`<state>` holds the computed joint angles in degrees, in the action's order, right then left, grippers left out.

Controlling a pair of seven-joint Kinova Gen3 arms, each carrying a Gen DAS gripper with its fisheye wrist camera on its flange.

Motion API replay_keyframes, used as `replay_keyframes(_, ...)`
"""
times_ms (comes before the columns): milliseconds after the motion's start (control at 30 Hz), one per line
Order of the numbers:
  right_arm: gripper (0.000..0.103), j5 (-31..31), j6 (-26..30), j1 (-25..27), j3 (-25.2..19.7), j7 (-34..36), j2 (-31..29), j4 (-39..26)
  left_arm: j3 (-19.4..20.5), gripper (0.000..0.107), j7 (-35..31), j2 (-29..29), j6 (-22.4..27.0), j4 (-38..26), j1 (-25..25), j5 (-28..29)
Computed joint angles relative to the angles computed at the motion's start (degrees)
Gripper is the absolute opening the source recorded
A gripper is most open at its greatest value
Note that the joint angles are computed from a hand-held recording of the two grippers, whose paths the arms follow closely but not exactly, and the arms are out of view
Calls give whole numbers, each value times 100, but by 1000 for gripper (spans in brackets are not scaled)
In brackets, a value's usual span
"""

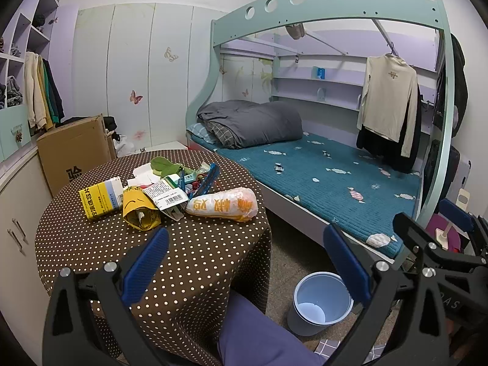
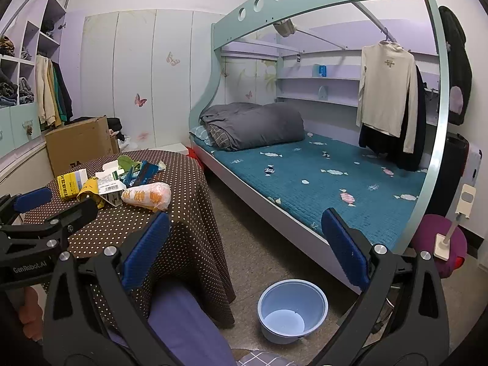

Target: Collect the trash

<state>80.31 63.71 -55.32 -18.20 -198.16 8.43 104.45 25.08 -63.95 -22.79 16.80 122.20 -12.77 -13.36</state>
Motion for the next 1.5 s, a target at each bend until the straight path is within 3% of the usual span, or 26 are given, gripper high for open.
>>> replay_keyframes(1500, 98, -122, -203, -10, 55, 45, 75, -79, -187, 99, -108, -26, 34, 27, 94, 105)
